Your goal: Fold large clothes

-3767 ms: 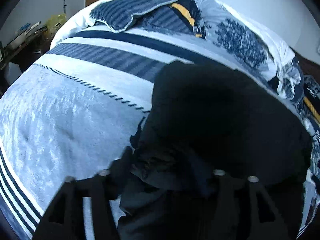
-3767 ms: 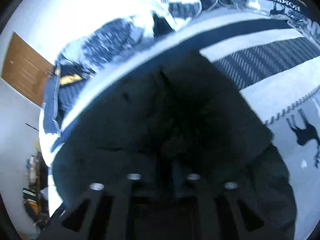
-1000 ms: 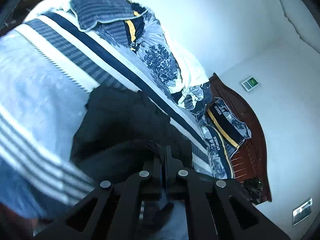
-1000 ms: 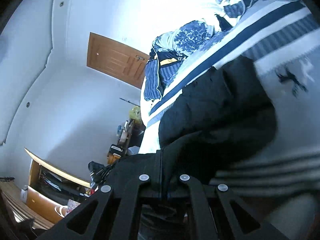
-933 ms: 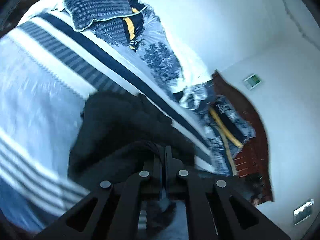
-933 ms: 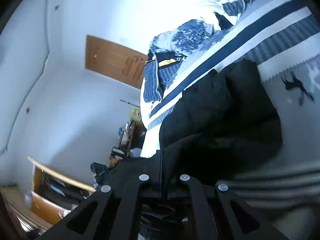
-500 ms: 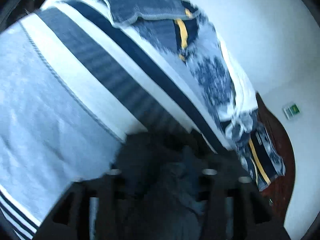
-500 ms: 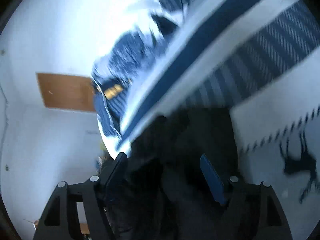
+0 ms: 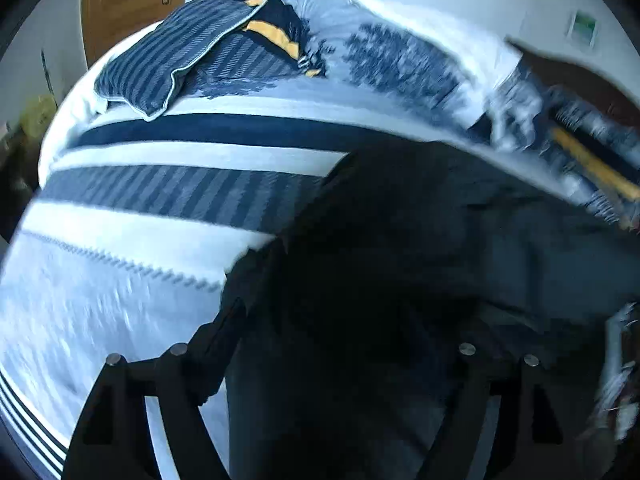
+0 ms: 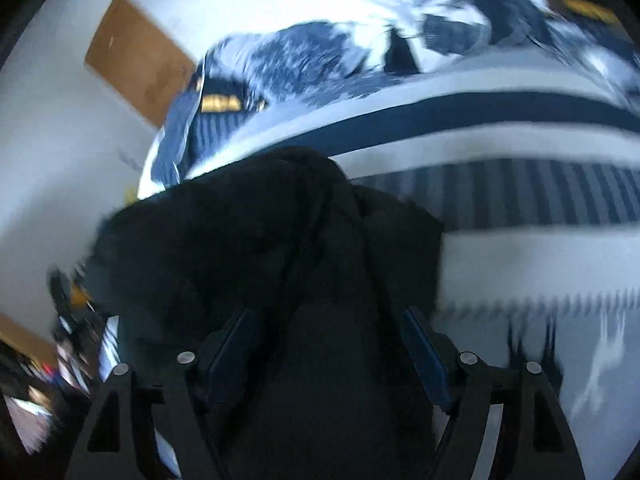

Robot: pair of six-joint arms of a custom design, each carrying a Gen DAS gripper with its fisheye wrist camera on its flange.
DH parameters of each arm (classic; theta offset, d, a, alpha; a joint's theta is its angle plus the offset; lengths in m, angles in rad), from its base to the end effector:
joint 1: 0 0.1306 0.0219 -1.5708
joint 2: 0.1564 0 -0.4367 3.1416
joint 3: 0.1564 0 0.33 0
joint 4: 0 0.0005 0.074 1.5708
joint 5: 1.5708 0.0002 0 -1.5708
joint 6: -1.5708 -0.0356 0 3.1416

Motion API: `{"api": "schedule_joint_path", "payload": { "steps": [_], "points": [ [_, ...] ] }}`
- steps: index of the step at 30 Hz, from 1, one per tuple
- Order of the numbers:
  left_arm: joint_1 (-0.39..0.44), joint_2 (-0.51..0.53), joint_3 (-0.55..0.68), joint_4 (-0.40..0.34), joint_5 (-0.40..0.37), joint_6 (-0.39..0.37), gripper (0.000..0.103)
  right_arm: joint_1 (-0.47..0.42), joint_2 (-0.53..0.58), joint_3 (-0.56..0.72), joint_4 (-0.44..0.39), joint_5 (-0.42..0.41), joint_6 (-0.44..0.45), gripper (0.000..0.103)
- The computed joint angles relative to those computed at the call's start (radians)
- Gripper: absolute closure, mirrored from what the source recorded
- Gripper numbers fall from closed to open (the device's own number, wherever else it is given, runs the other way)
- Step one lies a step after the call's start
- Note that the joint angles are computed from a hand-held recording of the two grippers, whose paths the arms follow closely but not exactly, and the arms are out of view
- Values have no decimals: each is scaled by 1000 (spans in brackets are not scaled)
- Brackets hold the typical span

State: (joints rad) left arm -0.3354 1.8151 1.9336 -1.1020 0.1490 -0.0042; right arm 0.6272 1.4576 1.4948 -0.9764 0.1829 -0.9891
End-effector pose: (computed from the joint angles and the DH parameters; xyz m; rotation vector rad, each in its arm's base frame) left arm 0.5460 -0.1965 0.4807 0.4912 2.5218 -0.3171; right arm 0.3561 0.2495 0.4911 0.5325 2.4874 0.4395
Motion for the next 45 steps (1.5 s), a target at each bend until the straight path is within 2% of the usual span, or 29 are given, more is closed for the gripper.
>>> {"api": "schedule_joint_path", "payload": {
  "steps": [1, 2, 3, 4, 5, 6, 7, 8, 11, 14, 17, 19, 22, 28, 31, 33, 34, 36, 37, 38, 39, 40, 43, 45],
  "points": [
    [-1, 24, 27, -16, 4, 9, 23, -31, 21, 9, 4, -45, -8, 24],
    [0, 52, 56, -31, 17, 28, 27, -76, 35, -7, 57, -127, -23, 24],
    [-1, 67, 69, -29, 20, 39, 36, -97, 32, -33, 107, -166, -43, 24],
    [0, 81, 85, -37, 11, 50, 68, -118, 39, -49, 141, -202, -57, 28],
    [8, 102, 125, -85, 22, 77, 95, -130, 51, -49, 144, -219, -66, 67],
    [23, 108, 139, -97, 63, 107, 99, -138, 48, -57, 159, -233, -91, 95],
    [38, 97, 129, -76, 107, 133, 100, -135, 24, -82, 202, -223, -117, 100],
    [50, 85, 123, -61, 121, 132, 101, -124, -9, -99, 239, -174, -123, 101],
    [76, 82, 131, -65, 143, 131, 101, -92, -78, -94, 244, -61, -120, 101],
    [74, 98, 136, -53, 95, 147, 101, -86, -42, -25, 126, 21, -95, 102],
    [61, 115, 145, -54, 61, 174, 102, -115, 59, 21, 2, -3, -73, 102],
    [46, 117, 137, -46, 2, 132, 101, -126, 79, 8, 1, -24, -86, 102],
    [27, 135, 123, -54, -43, 102, 101, -114, 122, 10, -36, 4, -57, 102],
    [17, 134, 75, 13, -77, 111, 100, -118, 124, -35, 6, 19, -83, 101],
    [17, 144, 91, -9, -98, 136, 97, -119, 138, -24, -31, 31, -87, 102],
    [31, 129, 98, -30, -85, 171, 97, -124, 167, 32, -79, 41, -97, 102],
    [42, 113, 90, -25, -69, 187, 95, -126, 193, 80, -111, 57, -108, 101],
    [77, 53, 50, -1, -49, 227, 82, -90, 138, 68, -142, 116, -155, 94],
    [91, 4, 2, 38, -70, 246, 59, -67, 104, 53, -144, 146, -175, 79],
    [101, -43, -53, 84, -92, 260, 37, -43, 70, 30, -141, 175, -196, 42],
    [110, -91, -109, 126, -113, 268, 32, 1, 21, -7, -137, 234, -248, 21],
    [120, -138, -161, 151, -120, 264, 31, 51, -25, -48, -130, 298, -306, 13],
    [156, -285, -343, 194, -35, 249, 28, 238, -134, -175, -97, 402, -528, 13],
    [164, -388, -499, 257, 9, 251, 27, 412, -166, -264, -64, 529, -769, 13]
  ]
}}
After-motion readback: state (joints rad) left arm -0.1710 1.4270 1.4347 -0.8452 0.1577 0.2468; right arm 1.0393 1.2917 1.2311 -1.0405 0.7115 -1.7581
